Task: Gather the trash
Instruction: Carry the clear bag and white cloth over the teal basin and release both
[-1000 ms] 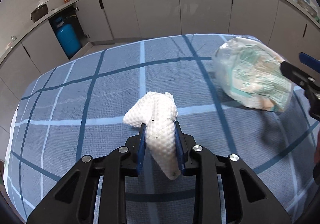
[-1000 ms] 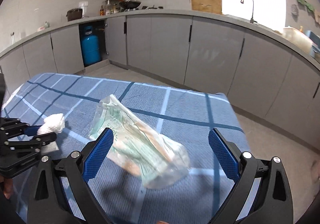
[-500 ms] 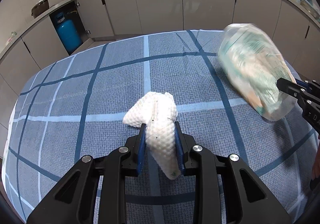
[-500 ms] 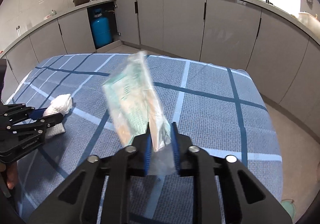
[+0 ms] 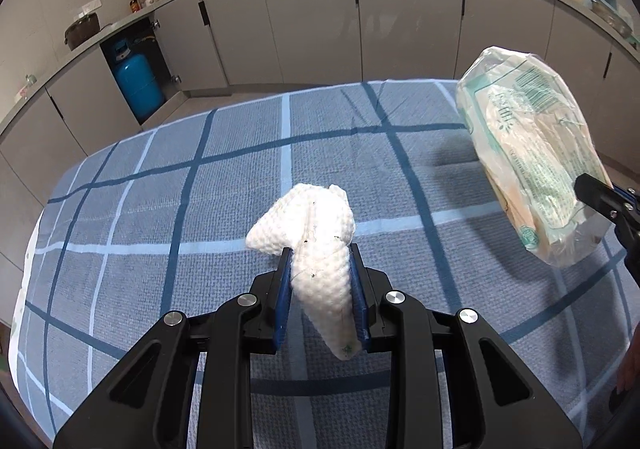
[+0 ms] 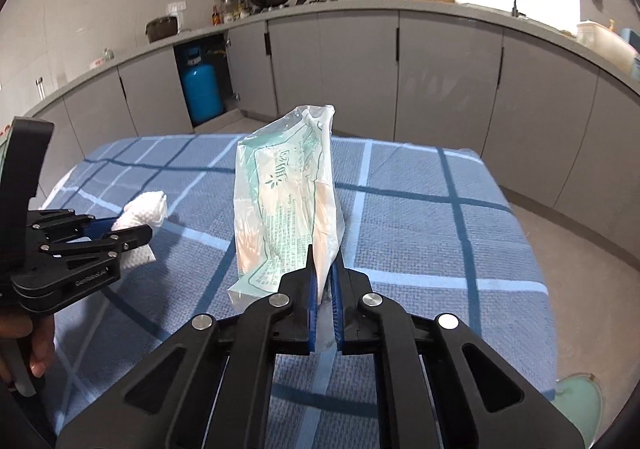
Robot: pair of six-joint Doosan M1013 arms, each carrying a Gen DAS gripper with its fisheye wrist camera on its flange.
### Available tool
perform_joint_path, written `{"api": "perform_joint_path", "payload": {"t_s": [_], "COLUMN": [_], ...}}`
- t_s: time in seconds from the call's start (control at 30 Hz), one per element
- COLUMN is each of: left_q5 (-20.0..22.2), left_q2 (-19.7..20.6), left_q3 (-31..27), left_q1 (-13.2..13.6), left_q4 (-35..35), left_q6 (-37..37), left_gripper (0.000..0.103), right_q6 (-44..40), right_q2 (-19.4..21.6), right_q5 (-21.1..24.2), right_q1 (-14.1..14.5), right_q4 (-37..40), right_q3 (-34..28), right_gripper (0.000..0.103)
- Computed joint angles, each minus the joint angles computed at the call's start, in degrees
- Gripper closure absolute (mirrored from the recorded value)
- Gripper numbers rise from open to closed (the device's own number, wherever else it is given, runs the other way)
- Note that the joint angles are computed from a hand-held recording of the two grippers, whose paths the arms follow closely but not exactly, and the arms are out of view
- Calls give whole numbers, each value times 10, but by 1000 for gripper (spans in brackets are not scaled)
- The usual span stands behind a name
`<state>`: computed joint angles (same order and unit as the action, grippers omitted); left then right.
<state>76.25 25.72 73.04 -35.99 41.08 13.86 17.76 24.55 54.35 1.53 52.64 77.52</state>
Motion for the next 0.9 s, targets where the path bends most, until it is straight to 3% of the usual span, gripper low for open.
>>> {"api": "perform_joint_path", "payload": {"t_s": [0.43, 0.9], "left_q5": [2, -19], "left_q2": [18, 52], "left_q3": [-47, -107], "left_q1": [-23, -41], "left_q4": [31, 37], "left_q6": [35, 99], "left_gripper": [76, 76], "right_q6": [-8, 10], "right_q2": [-32, -41], "right_q5": [-8, -24], "right_q1": [-41, -80], "right_q4": [40, 54], "right_q3": [37, 53], "right_gripper": [95, 95]}}
